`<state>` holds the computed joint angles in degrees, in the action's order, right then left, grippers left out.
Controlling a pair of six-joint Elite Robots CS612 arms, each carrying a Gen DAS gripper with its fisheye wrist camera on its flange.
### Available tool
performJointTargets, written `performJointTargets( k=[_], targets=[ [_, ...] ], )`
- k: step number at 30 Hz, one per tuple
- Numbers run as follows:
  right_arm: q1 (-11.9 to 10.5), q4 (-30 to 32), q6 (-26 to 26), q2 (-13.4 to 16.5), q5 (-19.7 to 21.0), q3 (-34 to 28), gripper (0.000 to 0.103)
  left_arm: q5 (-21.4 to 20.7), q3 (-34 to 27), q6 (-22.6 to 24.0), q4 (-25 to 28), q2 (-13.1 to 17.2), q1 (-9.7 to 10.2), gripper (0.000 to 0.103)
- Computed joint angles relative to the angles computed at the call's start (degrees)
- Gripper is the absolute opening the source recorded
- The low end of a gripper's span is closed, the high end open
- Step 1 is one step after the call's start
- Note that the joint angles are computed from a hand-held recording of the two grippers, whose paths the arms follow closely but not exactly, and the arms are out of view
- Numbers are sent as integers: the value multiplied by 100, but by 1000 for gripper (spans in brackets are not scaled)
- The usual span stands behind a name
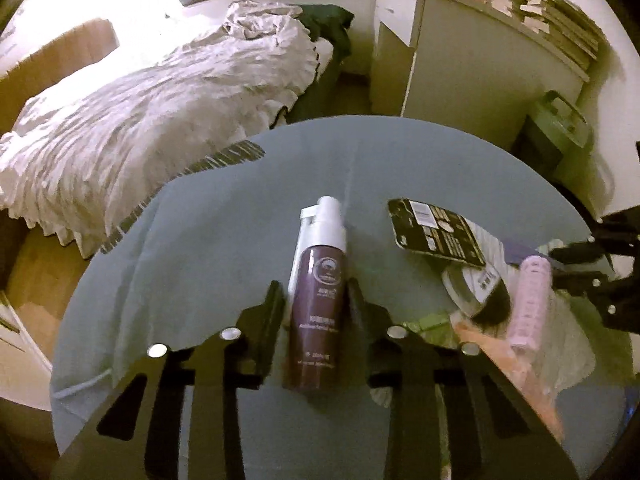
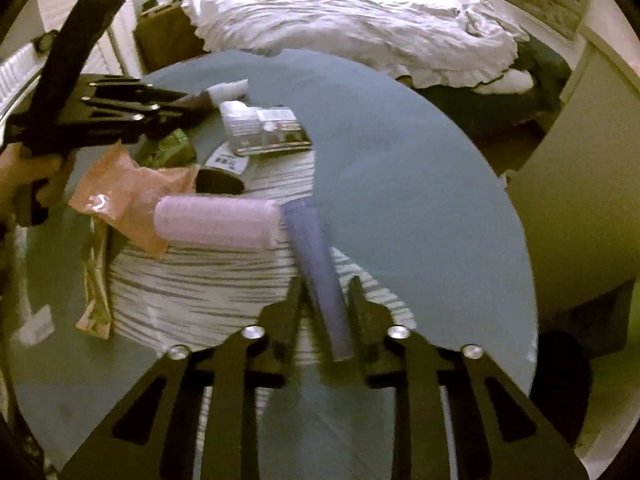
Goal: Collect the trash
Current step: 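Grasp the brown spray bottle with the left tool while the right tool grasps a purple stick, then carry bottle and stick over the black bin and open both tools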
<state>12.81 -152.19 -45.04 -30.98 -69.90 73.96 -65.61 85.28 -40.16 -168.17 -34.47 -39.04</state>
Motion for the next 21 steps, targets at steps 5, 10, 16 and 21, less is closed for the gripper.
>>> performJointTargets(
  k=[5, 10, 16, 21],
  targets=[
    [-82, 15, 423, -23, 285, 24, 11, 50, 130, -227, -322, -39, -53, 29],
    [-367, 62, 1091, -184, 1220, 169, 11, 310, 401, -378, -791, -235, -203, 25],
    [-752, -288, 1983, -319, 2028, 443, 11, 461, 293, -128, -1175, -343, -388, 25],
    [-1068, -800, 2837, -283, 2330, 562, 11, 52, -319, 195, -1197, -127, -463, 25]
  ],
)
